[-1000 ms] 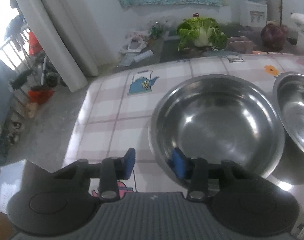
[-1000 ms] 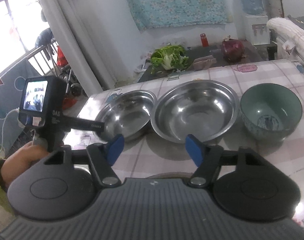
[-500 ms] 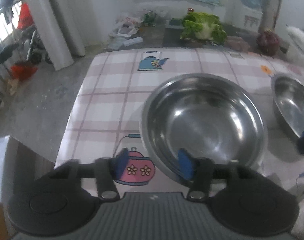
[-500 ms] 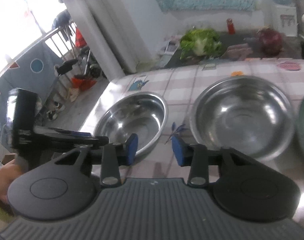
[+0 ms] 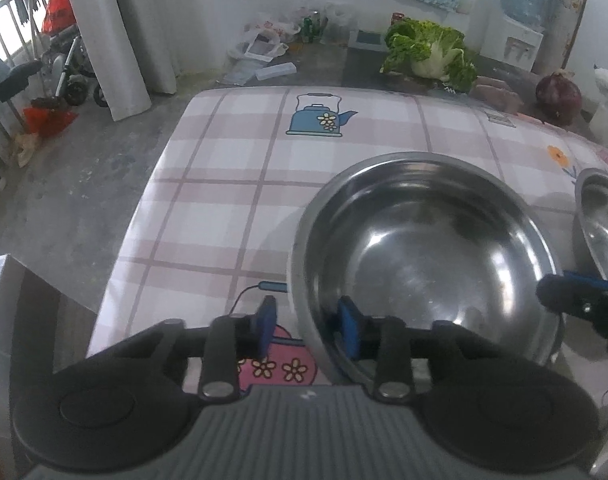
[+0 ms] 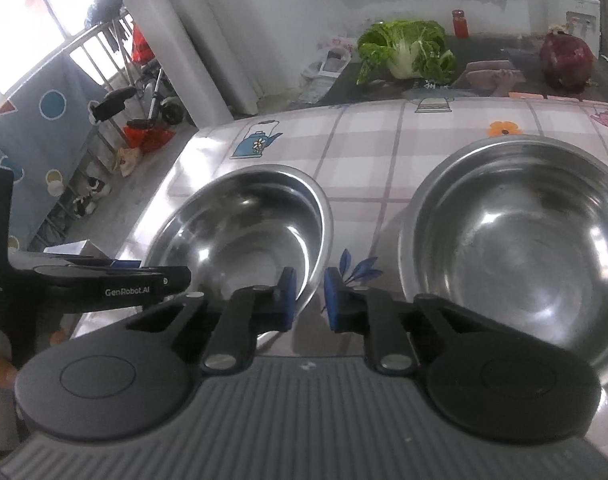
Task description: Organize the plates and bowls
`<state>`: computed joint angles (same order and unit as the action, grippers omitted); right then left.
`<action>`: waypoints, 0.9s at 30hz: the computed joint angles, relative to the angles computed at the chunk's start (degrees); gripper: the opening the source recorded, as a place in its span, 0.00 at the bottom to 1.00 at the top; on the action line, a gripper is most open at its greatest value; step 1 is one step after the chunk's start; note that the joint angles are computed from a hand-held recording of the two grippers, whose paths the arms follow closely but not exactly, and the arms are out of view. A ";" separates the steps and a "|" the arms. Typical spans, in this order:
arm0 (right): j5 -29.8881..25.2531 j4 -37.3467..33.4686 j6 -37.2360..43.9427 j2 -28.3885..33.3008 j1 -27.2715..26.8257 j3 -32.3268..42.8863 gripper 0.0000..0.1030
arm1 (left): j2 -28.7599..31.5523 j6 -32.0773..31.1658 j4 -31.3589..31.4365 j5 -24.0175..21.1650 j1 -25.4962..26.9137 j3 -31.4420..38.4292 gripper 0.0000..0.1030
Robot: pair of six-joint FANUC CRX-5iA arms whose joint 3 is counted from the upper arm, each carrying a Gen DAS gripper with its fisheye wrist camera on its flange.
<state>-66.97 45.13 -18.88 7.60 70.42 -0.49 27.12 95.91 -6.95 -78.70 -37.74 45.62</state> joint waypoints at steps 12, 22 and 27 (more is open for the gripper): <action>-1.87 0.18 3.19 1.53 0.06 2.22 0.14 | -0.36 1.32 -1.61 -1.17 -0.73 0.94 0.23; -2.52 1.42 2.20 0.73 0.99 1.86 0.14 | -1.32 1.45 -2.69 -1.50 -1.59 1.24 0.23; -3.31 2.44 1.32 -0.21 1.77 1.42 0.14 | -1.96 1.04 -2.75 -1.67 -1.97 1.65 0.23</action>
<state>-70.28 47.57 -17.56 7.40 72.18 0.93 25.16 96.95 -9.70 -80.37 -39.72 47.27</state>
